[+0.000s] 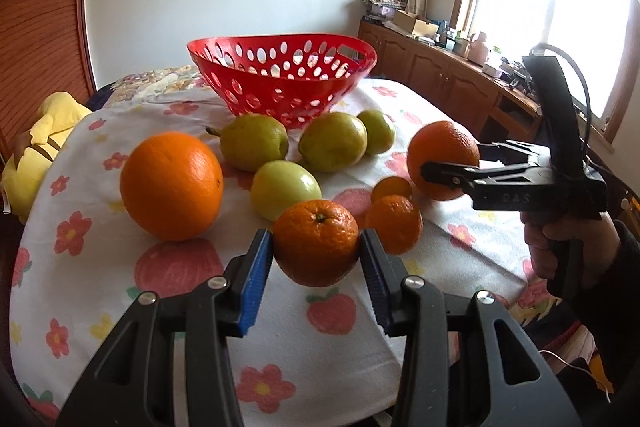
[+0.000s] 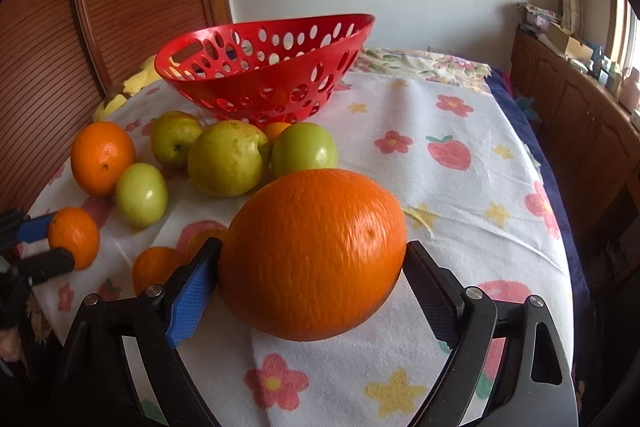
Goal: Organize fruits
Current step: 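Close the left tool on the tangerine while the right tool closes on the large orange, then carry the tangerine in the left tool while the right tool carries the orange over the red basket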
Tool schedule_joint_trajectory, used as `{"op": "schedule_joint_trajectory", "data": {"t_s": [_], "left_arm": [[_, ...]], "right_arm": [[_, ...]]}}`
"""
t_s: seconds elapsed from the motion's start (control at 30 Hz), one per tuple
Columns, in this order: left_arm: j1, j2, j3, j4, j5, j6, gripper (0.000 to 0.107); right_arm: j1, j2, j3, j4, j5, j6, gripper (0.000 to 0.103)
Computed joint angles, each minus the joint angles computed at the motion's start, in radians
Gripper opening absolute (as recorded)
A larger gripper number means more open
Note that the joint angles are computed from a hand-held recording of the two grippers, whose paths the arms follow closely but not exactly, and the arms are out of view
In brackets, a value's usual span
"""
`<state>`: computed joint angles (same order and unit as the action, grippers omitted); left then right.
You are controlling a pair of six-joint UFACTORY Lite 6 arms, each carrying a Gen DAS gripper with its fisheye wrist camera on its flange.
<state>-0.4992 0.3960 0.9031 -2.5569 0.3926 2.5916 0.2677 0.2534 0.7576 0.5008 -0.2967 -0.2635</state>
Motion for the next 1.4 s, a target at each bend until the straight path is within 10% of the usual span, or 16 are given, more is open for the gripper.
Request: {"op": "schedule_joint_trajectory", "data": {"t_s": [1.4], "left_arm": [[0.014, -0.002, 0.038, 0.063, -0.010, -0.063, 0.043]], "right_arm": [[-0.024, 0.004, 0.012, -0.155, 0.048, 0.094, 0.095]]}}
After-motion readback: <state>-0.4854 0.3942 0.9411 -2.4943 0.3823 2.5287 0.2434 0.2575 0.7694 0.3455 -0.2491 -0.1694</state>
